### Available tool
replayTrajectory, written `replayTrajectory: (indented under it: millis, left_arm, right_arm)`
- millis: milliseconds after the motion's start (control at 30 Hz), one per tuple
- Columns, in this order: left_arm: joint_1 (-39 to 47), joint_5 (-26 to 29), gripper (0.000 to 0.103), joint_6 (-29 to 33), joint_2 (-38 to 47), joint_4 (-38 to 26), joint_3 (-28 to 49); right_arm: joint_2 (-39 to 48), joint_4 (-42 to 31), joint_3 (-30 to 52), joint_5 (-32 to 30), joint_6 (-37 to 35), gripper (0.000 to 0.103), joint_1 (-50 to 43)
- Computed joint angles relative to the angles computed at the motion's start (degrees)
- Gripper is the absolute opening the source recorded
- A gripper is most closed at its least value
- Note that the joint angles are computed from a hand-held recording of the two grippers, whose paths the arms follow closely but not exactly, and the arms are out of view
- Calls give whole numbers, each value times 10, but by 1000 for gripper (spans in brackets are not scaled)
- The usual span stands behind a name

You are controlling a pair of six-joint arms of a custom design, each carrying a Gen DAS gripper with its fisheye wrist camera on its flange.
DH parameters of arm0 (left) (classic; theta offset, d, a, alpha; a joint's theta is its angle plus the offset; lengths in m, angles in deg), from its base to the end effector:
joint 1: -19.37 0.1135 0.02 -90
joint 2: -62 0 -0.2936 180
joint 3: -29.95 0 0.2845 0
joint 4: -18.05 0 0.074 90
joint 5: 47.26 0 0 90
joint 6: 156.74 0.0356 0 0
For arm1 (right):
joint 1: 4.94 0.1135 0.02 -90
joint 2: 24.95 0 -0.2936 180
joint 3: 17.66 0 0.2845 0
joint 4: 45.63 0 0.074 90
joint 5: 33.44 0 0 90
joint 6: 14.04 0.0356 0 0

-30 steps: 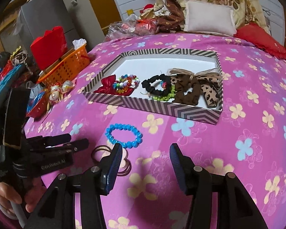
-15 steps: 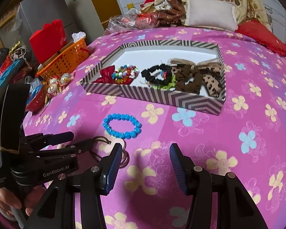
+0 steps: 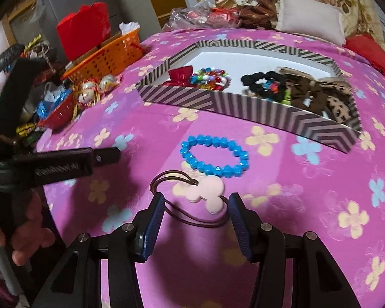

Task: Organize jewelry
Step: 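Withdraw both grippers toward the blue bracelet and pink mouse-ear hair tie, then grasp the pink mouse-ear hair tie with the right gripper while the left grasps the blue bead bracelet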

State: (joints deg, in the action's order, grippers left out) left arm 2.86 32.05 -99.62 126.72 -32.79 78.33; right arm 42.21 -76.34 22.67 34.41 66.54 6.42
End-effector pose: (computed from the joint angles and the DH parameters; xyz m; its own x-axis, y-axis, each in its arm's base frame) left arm 0.2031 -0.0533 0.1985 -0.8563 -0.3026 -0.4185 -0.3032 0.9506 -0.0670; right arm 0.2104 0.0560 0.1654 -0.7538 -0.3061 -0.5815 -0.5111 0.8293 0.2260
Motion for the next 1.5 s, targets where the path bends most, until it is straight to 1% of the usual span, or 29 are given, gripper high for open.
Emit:
replayTrajectory:
  millis: [67, 100, 133, 167, 200, 233, 267, 300, 500, 567, 600, 633, 700, 867, 900, 933, 1033, 1100, 1267, 1400, 1500]
  left_arm:
    - [12, 8, 55, 5, -2, 2, -4]
    - [16, 11, 55, 6, -2, 3, -5]
    - [18, 14, 55, 7, -1, 4, -7]
    - [19, 17, 55, 8, -1, 5, -8]
    - [18, 18, 55, 8, 0, 6, -8]
    - [16, 18, 55, 8, 2, 8, -7]
    - [13, 17, 55, 8, 5, 9, -5]
    - [12, 18, 55, 7, 10, 12, -3]
    - [-15, 17, 55, -3, 31, 18, 18]
    - [-19, 22, 55, -9, 36, 20, 22]
    - [-21, 22, 55, -13, 40, 20, 24]
    - [-23, 21, 55, -16, 42, 19, 25]
    - [-27, 18, 55, -18, 42, 18, 26]
    - [-25, 17, 55, -16, 48, 18, 29]
    - [-26, 17, 55, -16, 50, 19, 30]
    - [-25, 18, 55, -14, 51, 19, 31]
    - [-25, 24, 55, -11, 57, 23, 33]
    - [-29, 28, 55, -11, 64, 27, 36]
    - [-52, 27, 55, -12, 83, 34, 50]
    - [-79, 17, 55, -16, 129, 38, 79]
    - [-91, 6, 55, -23, 160, 40, 101]
  right_arm:
    - [7, 32, -9, 26, 15, 48, 15]
    - [8, 42, -12, 31, 17, 45, 18]
    - [8, 46, -13, 37, 17, 44, 20]
    - [7, 46, -13, 42, 15, 39, 22]
    - [4, 47, -15, 52, 9, 33, 24]
    - [2, 48, -17, 58, 2, 24, 24]
    - [0, 47, -17, 62, -3, 18, 23]
    - [-4, 43, -19, 60, -12, 16, 15]
    - [-18, 16, -19, -6, -44, 16, -35]
    - [-17, 11, -16, -1, -35, 30, -27]
    - [-15, 12, -15, 1, -28, 45, -23]
    - [-14, 18, -16, -1, -16, 47, -21]
    - [-8, 25, -17, 1, -6, 47, -10]
    - [-7, 67, -31, 33, 8, 46, 16]
    - [-12, 74, -36, 46, 6, 38, 21]
    - [-18, 78, -41, 63, 1, 33, 24]
    - [-26, 52, -38, 37, -23, 33, -6]
    - [-37, 37, -41, 31, -42, 33, -26]
    - [-65, -12, -47, -6, -93, 33, -107]
    - [-62, -43, -39, -37, -129, 33, -166]
    - [-59, -54, -36, -53, -143, 33, -189]
